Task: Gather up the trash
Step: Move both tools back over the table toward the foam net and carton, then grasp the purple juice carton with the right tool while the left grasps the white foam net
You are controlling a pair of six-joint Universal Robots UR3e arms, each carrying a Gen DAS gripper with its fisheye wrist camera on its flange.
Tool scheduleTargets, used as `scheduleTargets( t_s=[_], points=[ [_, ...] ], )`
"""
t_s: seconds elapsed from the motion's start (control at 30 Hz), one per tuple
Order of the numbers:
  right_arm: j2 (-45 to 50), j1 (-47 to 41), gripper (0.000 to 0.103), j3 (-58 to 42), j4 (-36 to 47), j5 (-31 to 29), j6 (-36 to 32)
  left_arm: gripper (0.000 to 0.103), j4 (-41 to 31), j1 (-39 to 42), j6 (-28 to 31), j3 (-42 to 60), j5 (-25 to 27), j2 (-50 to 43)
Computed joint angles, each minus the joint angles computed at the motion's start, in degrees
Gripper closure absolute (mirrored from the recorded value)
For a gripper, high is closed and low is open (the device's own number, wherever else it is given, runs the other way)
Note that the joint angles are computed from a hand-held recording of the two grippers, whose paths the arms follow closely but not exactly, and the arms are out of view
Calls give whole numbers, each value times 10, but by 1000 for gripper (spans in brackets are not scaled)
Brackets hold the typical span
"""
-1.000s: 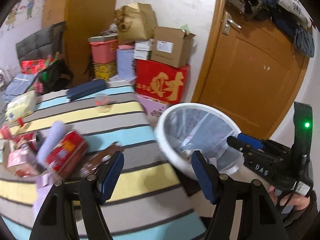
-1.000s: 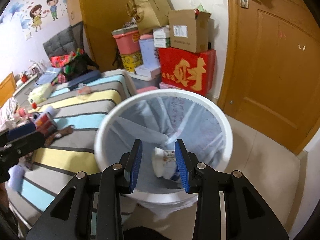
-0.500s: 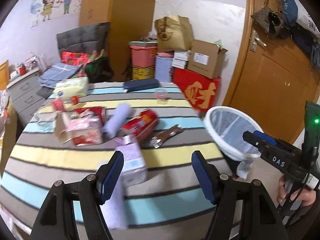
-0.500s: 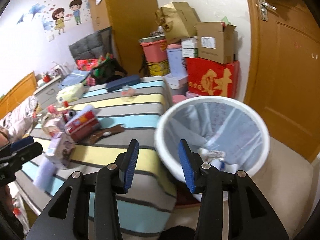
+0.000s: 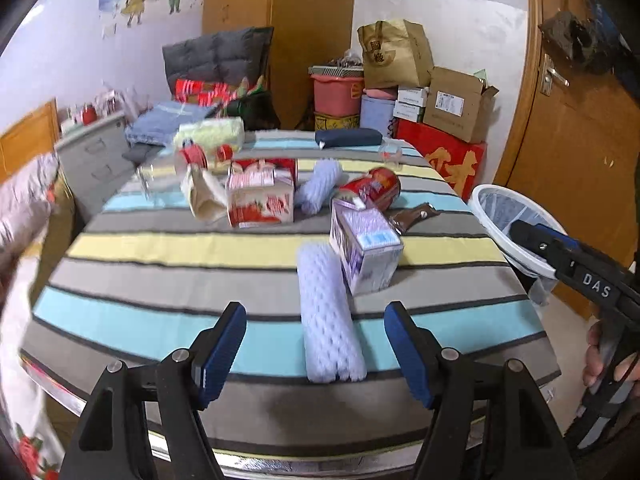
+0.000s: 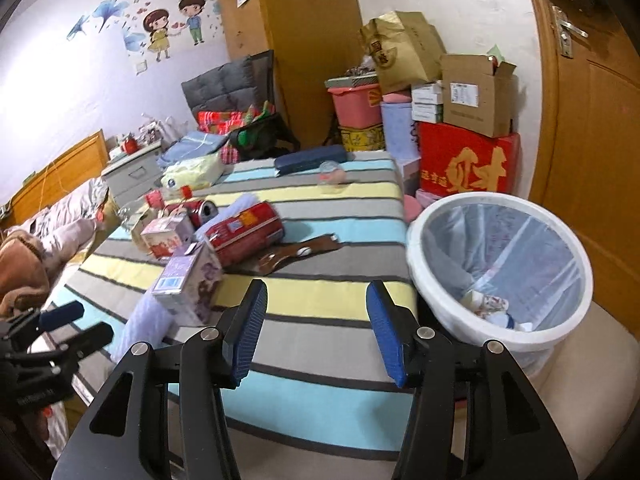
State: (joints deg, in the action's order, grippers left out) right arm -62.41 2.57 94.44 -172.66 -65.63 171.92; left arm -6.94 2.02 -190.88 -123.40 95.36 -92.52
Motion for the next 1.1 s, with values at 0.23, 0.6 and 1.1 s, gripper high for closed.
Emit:
scheduleTargets(
  t_s=[0.23, 0.6, 1.1],
  points=[
    [18, 33, 50, -9, -9, -5, -3, 32, 40, 30, 13, -16, -41, -46],
    [53, 79, 50, -62, 18, -30, 11, 32, 38, 71, 31, 30, -61, -118],
    [115, 133, 45, -171, 74, -24, 9, 32, 45, 162, 55, 30, -99, -119]
  ],
)
